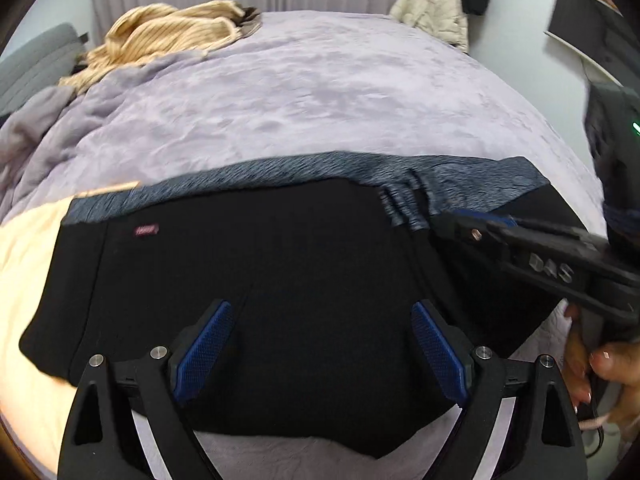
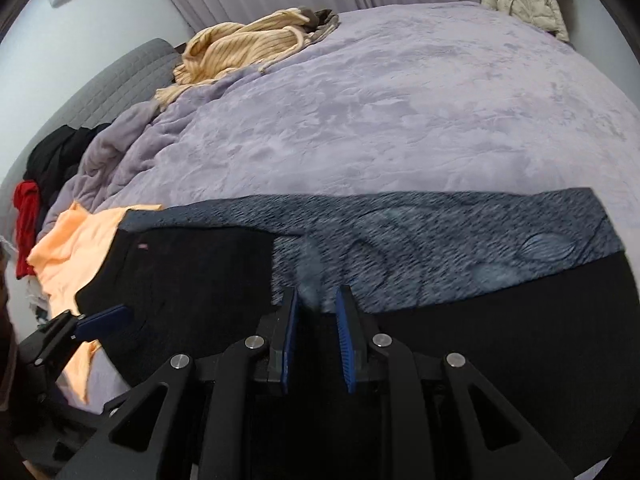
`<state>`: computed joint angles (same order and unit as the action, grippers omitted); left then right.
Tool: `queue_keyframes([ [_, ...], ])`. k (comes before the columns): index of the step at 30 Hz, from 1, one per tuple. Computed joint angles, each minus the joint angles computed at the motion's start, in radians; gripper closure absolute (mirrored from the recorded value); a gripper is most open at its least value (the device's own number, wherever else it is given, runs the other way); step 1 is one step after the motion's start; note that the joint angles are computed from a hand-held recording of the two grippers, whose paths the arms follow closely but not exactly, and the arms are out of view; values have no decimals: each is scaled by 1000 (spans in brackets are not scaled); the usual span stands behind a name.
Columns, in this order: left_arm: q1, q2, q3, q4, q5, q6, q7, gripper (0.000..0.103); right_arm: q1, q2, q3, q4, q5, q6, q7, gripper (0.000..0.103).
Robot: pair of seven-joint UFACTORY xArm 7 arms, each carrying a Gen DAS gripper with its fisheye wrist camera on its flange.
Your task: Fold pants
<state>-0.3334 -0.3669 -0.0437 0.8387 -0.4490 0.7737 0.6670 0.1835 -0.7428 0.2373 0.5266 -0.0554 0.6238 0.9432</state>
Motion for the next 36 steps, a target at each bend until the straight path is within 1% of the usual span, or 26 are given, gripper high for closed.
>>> queue_keyframes([
  [3,17,-2,0,-11,16,0,-25,12,44,-2,14,8,13,18,-13,80],
  [5,26,-9,-6,-21,40,4,-43,12,84,-13,8,1,44,12,-20,80],
  [7,28,-19,-7,-32,56,9,-48,12,104,-38,20,-10,71,16,6,80],
  [10,23,-31,-5,-42,62,-3,-43,12,101,-83,58,-12,71,38,64,80],
  [12,21,-20,-4,-38,66,-13,-44,12,93,-105,81,-2,52,75,90,80],
  [14,20,-25,-1,-42,67,-10,-43,12,79,-121,115,21,25,135,124,80],
  [17,19,-32,4,-45,65,-9,-40,12,67,-137,137,44,-8,194,163,80],
  [20,19,-38,8,-49,63,-11,-33,12,66,-140,122,43,-16,208,179,80],
  [21,19,-39,10,-49,62,-10,-31,12,72,-135,109,33,-6,198,182,76],
  [22,20,-43,12,-52,61,-9,-30,12,85,-127,89,17,14,177,180,69],
  [23,21,-45,13,-54,61,-7,-31,12,91,-120,75,5,27,164,181,69],
  [26,22,-64,22,-68,56,-2,-17,12,79,-116,99,4,17,165,213,69],
  [27,22,-69,28,-74,51,-4,-9,9,76,-113,109,20,3,186,215,69],
  [28,21,-71,37,-77,41,-8,3,7,76,-108,117,37,-11,210,210,69],
  [30,20,-62,51,-74,20,-9,20,7,77,-97,140,78,-47,272,193,68],
  [32,23,-53,65,-68,-5,11,33,7,79,-86,182,121,-104,350,162,64],
  [33,25,-51,68,-67,-17,18,38,7,79,-79,197,137,-127,385,151,60],
  [34,28,-46,66,-67,-23,18,40,7,80,-66,216,154,-151,428,137,59],
  [36,35,-46,55,-70,-23,8,40,7,94,-40,214,169,-159,470,118,59],
])
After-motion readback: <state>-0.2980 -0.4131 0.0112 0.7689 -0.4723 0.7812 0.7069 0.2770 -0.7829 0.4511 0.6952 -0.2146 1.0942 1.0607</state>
